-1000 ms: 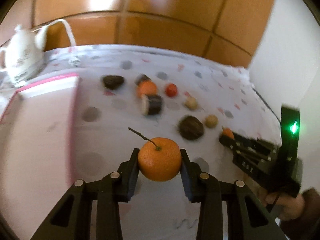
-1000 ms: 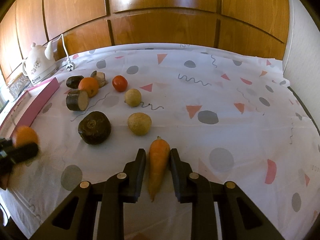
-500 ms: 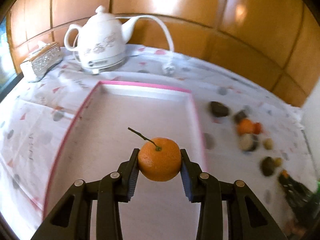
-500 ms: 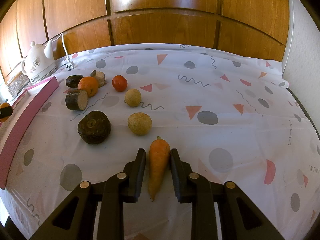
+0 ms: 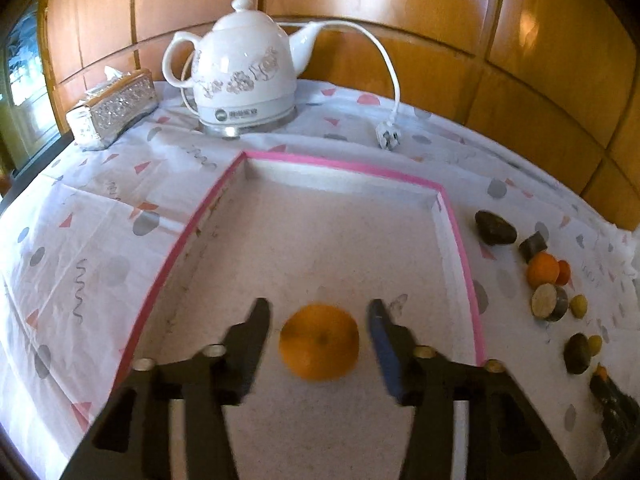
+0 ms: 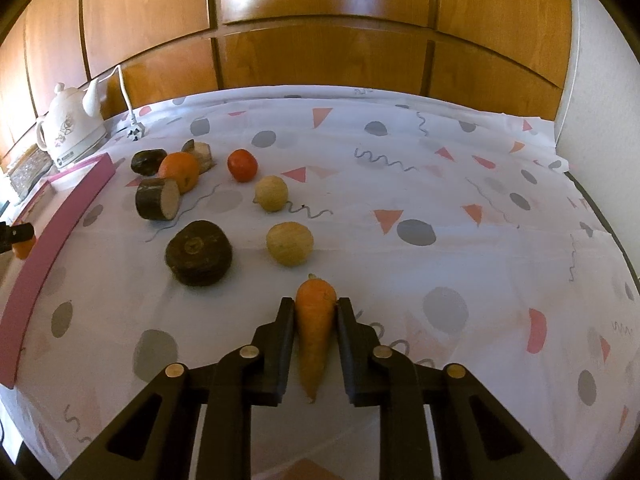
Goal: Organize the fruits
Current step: 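Carry the mandarin into the pink tray and open the left gripper while the right carries the carrot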
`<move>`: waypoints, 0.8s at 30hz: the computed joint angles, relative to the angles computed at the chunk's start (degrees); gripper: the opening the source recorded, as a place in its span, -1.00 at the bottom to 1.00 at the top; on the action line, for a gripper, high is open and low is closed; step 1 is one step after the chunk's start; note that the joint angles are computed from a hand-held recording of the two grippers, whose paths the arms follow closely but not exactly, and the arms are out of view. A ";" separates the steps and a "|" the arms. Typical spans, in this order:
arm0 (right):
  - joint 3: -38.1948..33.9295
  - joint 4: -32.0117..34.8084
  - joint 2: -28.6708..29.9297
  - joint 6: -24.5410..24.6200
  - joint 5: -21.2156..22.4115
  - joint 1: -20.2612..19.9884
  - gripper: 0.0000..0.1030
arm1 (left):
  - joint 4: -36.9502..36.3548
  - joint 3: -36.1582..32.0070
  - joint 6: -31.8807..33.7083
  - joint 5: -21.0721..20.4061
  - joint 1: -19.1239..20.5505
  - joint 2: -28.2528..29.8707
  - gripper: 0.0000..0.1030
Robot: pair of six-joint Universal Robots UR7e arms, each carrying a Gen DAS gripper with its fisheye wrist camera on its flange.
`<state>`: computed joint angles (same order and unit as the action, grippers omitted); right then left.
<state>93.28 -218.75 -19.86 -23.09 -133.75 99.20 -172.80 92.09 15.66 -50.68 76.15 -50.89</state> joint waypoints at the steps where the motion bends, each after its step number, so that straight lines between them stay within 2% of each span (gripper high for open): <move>1: 0.14 0.46 -0.09 0.15 -0.15 0.21 -0.61 | -0.62 0.18 0.18 -0.04 -0.15 -0.13 0.12; 7: 0.84 1.54 -0.20 -0.24 0.85 2.14 -0.61 | -2.71 2.48 -0.80 -1.42 -0.46 -2.49 0.20; 11: 0.67 3.25 -0.30 -1.44 3.93 3.69 -0.61 | -4.67 4.12 -0.99 -2.34 -0.64 -3.89 0.29; 18: -3.51 14.26 0.14 -1.56 12.32 5.94 -0.61 | -6.84 7.21 -0.87 -3.03 -0.74 -6.30 0.37; 24: -9.69 26.63 1.73 2.57 19.36 7.00 -0.61 | -7.17 8.53 -2.12 -2.93 0.00 -7.69 0.37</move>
<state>83.59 -192.12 -18.14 -20.52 -114.39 106.20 -179.97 100.62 13.54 -53.61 76.15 -58.59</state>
